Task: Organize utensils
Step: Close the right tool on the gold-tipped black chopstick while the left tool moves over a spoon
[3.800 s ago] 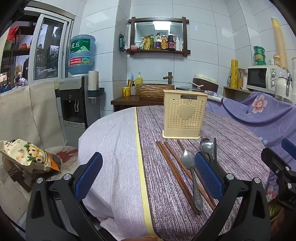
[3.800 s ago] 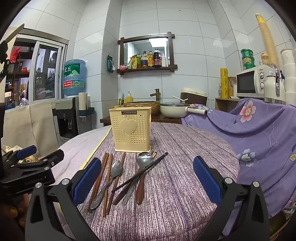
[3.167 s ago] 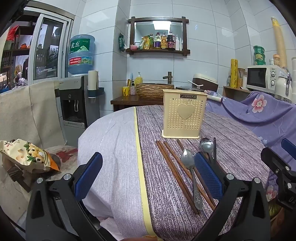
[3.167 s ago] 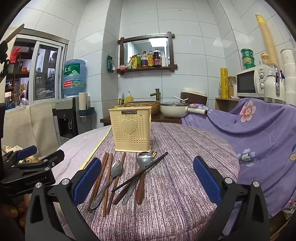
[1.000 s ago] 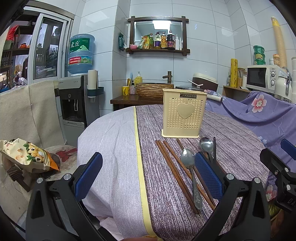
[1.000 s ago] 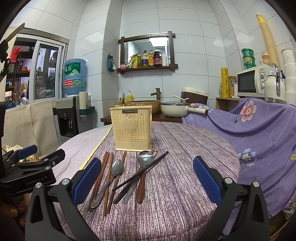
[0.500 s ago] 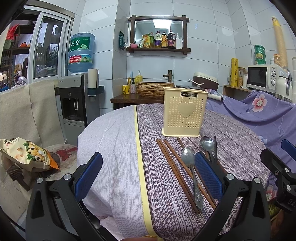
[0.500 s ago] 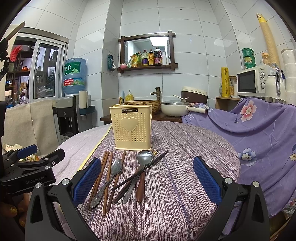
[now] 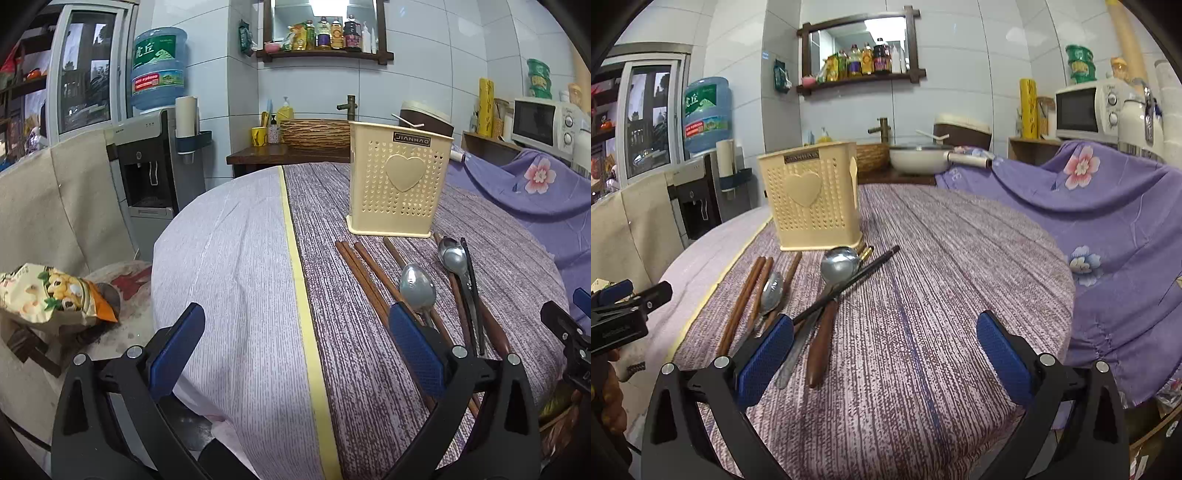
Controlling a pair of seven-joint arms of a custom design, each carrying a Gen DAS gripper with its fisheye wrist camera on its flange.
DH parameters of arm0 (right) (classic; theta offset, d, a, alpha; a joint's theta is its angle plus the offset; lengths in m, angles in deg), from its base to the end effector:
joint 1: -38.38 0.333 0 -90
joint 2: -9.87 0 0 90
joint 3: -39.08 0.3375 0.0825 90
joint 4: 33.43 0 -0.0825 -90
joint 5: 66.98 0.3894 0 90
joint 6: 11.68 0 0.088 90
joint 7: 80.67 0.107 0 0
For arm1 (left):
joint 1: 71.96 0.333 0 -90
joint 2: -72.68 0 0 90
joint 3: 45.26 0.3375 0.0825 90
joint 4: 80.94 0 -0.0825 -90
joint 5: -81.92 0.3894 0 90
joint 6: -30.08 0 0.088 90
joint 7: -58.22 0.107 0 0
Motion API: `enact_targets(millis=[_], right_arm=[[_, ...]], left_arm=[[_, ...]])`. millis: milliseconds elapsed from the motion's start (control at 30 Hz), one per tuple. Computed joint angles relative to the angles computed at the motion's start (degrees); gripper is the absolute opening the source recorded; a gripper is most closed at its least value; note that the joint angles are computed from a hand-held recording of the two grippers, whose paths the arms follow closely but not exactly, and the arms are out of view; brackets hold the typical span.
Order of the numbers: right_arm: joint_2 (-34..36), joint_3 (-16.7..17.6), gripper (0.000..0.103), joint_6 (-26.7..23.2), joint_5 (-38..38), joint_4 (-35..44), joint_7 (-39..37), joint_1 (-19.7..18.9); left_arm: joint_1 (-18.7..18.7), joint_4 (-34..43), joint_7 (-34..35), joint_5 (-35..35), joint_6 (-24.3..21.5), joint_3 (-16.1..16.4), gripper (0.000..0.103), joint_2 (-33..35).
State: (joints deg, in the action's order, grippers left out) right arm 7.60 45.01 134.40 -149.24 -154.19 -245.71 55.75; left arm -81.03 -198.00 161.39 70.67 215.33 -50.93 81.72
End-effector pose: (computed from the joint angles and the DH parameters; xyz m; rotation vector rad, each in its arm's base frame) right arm 0.5206 0.2392 0.4959 -1.2952 1.8226 -1.0537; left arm 0.6184 -0.1394 0.5099 -1.3910 1.8310 -1.0161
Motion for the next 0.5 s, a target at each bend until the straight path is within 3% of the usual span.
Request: enact_targets(millis=[100, 200, 333, 467, 500], right_arm=[[1.32, -2.02, 0.097, 7.73, 7.82, 0.67, -4.27, -1.71], [1.95, -2.68, 0.097, 9.18, 14.41, 1.22, -7.11, -2.69], [3.02, -3.52, 0.097, 10.60, 23.11, 2.67, -12.84, -3.77], [5.35, -4.27, 0.095, 12.86, 33.00, 5.45, -21.48, -4.63], [6.12, -4.45, 0.090, 12.34, 34.73, 6.63, -23.40, -4.68]], left_arm=[[3.43, 3.15, 2.63, -1.52, -4.10, -3.64, 0.098, 1.46], [9.02, 7.22, 9.85, -8.58, -8.93, -10.12, 0.098, 3.40], [8.93, 10.80, 13.19, -12.85, -10.58, -10.72, 0.098, 5.45], [3.39, 15.24, 8.80, -6.76, -14.25, -4.88, 0.098, 7.71], [2.58, 16.00, 7.99, -5.35, -14.60, -4.10, 0.098, 8.16]])
